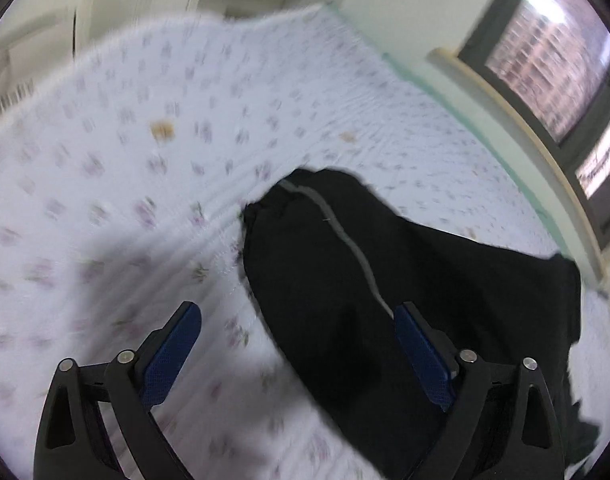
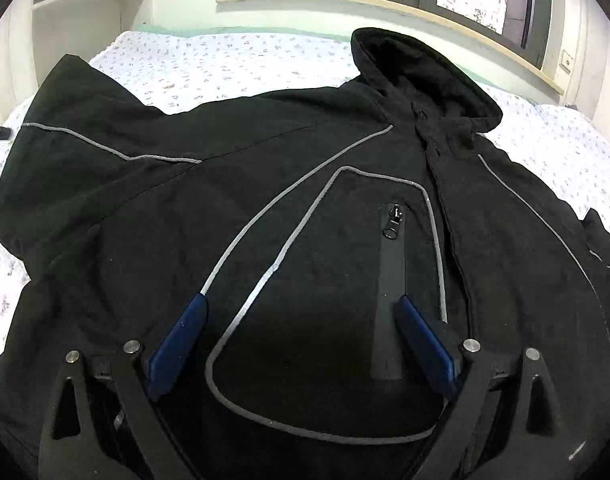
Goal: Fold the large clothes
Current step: 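Grasp the jacket sleeve cuff with the left gripper and lift it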
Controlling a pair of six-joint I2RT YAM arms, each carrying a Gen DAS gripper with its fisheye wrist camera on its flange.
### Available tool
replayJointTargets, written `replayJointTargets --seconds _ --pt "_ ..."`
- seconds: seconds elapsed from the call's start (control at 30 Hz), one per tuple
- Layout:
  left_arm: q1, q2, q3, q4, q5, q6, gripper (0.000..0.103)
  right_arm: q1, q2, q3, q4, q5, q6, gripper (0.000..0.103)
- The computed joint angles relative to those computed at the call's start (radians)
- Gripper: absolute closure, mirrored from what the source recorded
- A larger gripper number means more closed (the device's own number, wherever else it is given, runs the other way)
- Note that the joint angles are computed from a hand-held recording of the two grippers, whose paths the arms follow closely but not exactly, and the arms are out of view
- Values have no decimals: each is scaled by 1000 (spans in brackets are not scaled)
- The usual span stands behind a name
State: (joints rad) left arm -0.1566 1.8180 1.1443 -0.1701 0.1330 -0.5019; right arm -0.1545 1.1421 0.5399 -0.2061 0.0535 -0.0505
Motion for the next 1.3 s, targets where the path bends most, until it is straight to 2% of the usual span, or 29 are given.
replayJointTargets --seconds 0.07,0.13,0.17,0.2,0.23,0.27,0.37,0.4,0.43,0.5,0.57,0.63,0.73,0.8,0.9,0.97,1.03,1.17,1.27,1.3 --pt "14 67 13 72 69 -32 10 6 -1 -7 4 -6 16 4" --pt "9 106 32 113 79 -32 10 -34 29 7 18 -38 -7 2" --pt "-3 122 47 133 74 -35 19 -30 33 6 25 -33 -7 2" --pt "-21 127 62 125 46 -34 35 -30 25 13 8 -27 -2 2" --pt "-39 127 77 103 29 -21 72 -26 23 12 7 -23 -1 2" --pt "-45 126 92 89 26 -12 80 -25 25 13 8 -22 -1 2" --pt "-115 1 37 54 -180 29 84 -23 25 13 8 -22 1 2" --pt "-133 -66 10 12 -291 26 84 -22 27 14 9 -20 2 2" --pt "-119 -115 -12 -19 -323 4 84 -21 29 15 10 -19 2 2" --pt "-66 -164 -30 -84 -309 -39 84 -20 24 14 7 -28 -1 2" --pt "-61 -135 -9 -155 -325 -20 84 -10 22 10 8 -14 -3 1" --pt "-138 -37 37 -214 -483 24 83 -9 18 5 11 -9 -4 1" --pt "-235 -73 -51 -139 -624 103 84 -23 22 7 8 -25 -6 0" --pt "-306 -201 -123 -79 -607 154 85 -25 19 7 4 -27 -5 0" --pt "-462 -377 -149 -76 -645 196 85 -41 -14 8 -13 -42 4 1" --pt "-617 -448 -102 -104 -682 214 85 -58 -83 24 -71 -52 11 5" --pt "-763 -469 -44 -110 -719 232 85 -106 -196 62 -180 -106 2 6" --pt "-951 -337 153 -111 -687 204 85 -315 -358 197 -416 -285 -101 6" --pt "-1028 -186 291 -116 -652 179 85 -613 -369 307 -567 -480 -276 6" --pt "-1063 -86 379 -132 -650 166 85 -696 -351 332 -606 -536 -330 6"
